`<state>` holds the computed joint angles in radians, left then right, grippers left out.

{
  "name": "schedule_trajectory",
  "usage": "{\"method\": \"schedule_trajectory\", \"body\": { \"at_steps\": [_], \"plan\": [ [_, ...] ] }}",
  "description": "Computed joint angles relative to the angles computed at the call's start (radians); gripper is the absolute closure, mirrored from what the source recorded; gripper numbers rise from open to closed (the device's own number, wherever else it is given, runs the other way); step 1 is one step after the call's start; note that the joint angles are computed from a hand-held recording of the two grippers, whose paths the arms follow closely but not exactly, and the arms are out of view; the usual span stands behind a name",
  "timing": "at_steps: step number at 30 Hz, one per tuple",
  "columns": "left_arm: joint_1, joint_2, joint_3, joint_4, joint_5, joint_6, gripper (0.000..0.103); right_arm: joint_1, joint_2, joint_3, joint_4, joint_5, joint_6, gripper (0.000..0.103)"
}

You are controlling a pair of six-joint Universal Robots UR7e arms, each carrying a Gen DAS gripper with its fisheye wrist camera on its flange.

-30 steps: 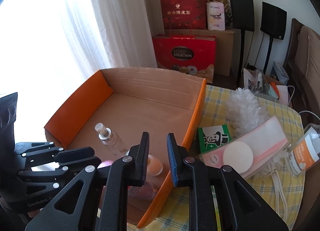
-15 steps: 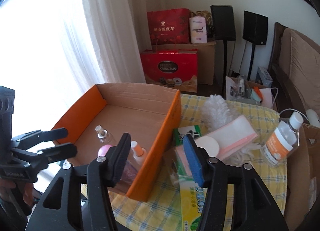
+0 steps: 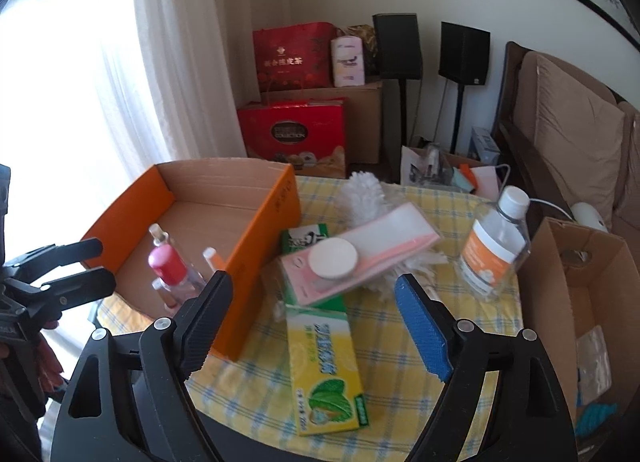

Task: Organize objects
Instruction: 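Move both tools back toward the pink cotton-pad box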

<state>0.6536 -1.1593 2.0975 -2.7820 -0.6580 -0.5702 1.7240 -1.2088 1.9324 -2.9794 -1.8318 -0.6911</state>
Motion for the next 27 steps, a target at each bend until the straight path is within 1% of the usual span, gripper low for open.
{"method": "schedule_trajectory", "body": {
  "at_steps": [5,9,15,18,23,25,27],
  "plan": [
    [-0.012,0.042,-0.028,0.011,-0.009,0.010,0.000,-0.031,-0.033,0.024,-0.001,-0.006,0.011,0.018],
    [-0.016,0.075,-0.051,-0.022,-0.035,0.045,0.000,-0.053,-0.057,0.032,0.002,-0.003,0.023,0.018],
    [-0.009,0.141,-0.125,-0.024,-0.053,0.091,0.000,-0.077,-0.077,0.039,-0.013,-0.017,0.019,0.018],
    [0.010,0.177,-0.181,-0.021,-0.092,0.122,0.000,-0.089,-0.082,0.039,-0.012,-0.014,0.021,0.018],
    [0.062,0.232,-0.304,0.054,-0.172,0.145,0.001,-0.107,-0.084,0.035,-0.010,-0.009,0.026,0.018],
    [0.081,0.260,-0.355,0.084,-0.190,0.157,0.001,-0.113,-0.084,0.032,-0.010,-0.007,0.029,0.018],
    [0.093,0.286,-0.395,0.114,-0.192,0.165,0.001,-0.120,-0.082,0.024,-0.006,-0.005,0.032,0.018]
  ]
}}
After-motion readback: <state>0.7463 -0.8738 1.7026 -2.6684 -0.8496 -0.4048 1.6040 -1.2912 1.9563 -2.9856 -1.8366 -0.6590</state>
